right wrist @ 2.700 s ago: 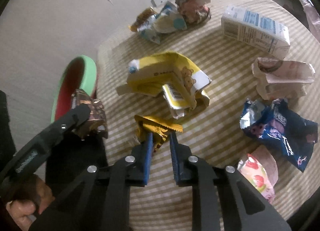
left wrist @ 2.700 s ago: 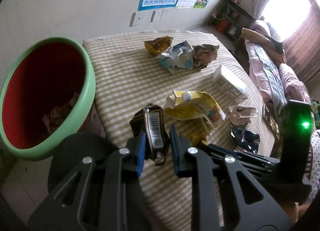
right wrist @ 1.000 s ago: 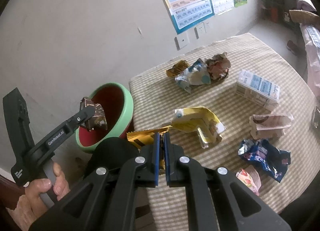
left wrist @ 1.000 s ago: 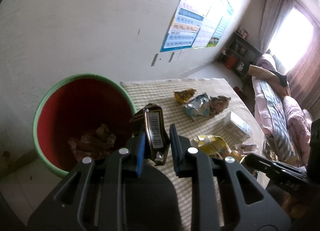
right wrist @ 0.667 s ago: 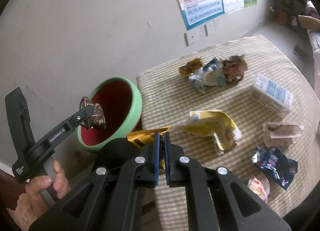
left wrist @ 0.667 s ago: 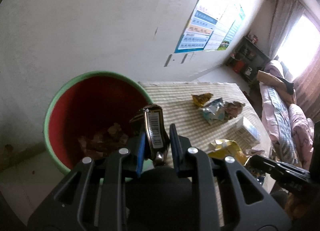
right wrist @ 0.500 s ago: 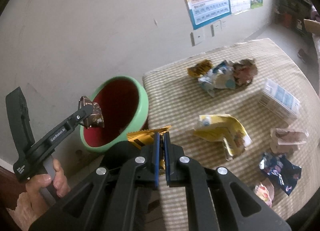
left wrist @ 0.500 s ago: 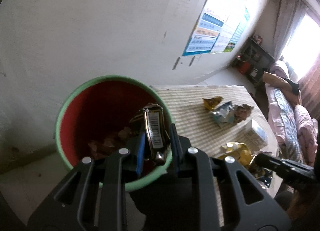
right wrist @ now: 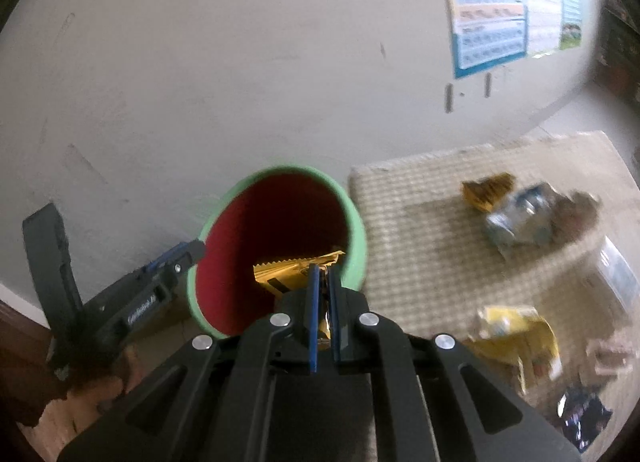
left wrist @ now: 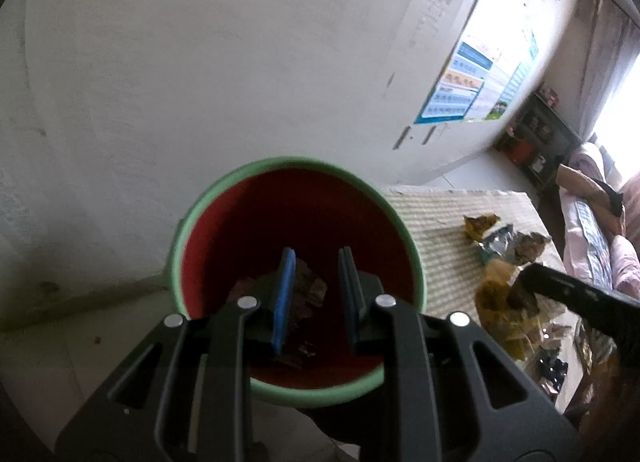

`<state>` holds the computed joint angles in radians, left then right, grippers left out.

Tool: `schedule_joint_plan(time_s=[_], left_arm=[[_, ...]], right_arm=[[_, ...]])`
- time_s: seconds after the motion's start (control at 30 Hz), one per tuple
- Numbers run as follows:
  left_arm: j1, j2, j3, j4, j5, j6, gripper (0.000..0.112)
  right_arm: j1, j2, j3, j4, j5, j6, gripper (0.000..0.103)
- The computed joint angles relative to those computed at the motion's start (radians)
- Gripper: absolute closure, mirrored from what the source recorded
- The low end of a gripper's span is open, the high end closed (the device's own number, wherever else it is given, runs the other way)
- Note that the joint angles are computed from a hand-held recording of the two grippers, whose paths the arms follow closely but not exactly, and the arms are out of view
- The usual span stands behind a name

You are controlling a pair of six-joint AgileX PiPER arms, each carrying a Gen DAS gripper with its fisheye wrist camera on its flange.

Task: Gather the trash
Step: 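Carry both wrappers over the green bin and open both grippers, then move both grippers back over the table toward the remaining wrappers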

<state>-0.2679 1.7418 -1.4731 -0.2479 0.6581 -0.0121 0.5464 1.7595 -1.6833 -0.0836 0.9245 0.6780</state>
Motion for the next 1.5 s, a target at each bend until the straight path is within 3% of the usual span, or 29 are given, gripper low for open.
schedule_joint_plan(time_s=[0.27, 0.47, 0.53, 0.7, 0.8, 0.9, 1.1, 1.23, 1.33, 1.5], left_arm=[[0.023, -0.002, 0.024, 0.003, 0.003, -0.003, 0.091], [0.025, 0.005, 0.025, 0.011, 0.008, -0.014, 0.091], [0.016, 0.008, 0.019, 0.021, 0.011, -0.026, 0.091], [-0.003, -0.003, 0.019, 0.024, 0.014, -0.03, 0.091], [-0.023, -0.015, 0.021, 0.025, 0.017, -0.027, 0.091], [-0.053, -0.022, 0.019, 0.021, 0.025, -0.026, 0.091], [-0.147, -0.027, 0.011, 0.033, 0.047, -0.022, 0.09], [-0.215, -0.011, -0.02, 0.022, 0.064, 0.019, 0.073], [-0.275, 0.029, -0.079, -0.029, 0.089, 0.156, 0.059], [-0.401, 0.22, -0.364, -0.04, 0.261, 0.379, 0.055]], right_arm=[[-0.014, 0.202, -0.261, 0.095, 0.071, -0.094, 0.095], [-0.005, 0.235, -0.326, 0.098, 0.097, -0.104, 0.089], [-0.006, 0.229, -0.317, 0.094, 0.089, -0.1, 0.083], [-0.001, 0.131, -0.178, 0.072, 0.024, -0.072, 0.081], [0.01, 0.049, -0.073, 0.022, 0.006, -0.033, 0.076], [0.017, -0.072, 0.083, -0.044, -0.019, 0.047, 0.066], [-0.007, -0.33, 0.404, -0.147, 0.0, 0.214, 0.061], [-0.024, -0.483, 0.573, -0.201, 0.066, 0.299, 0.06], [-0.041, -0.607, 0.69, -0.192, 0.102, 0.355, 0.06], [-0.036, -0.751, 0.835, -0.172, 0.131, 0.429, 0.059]])
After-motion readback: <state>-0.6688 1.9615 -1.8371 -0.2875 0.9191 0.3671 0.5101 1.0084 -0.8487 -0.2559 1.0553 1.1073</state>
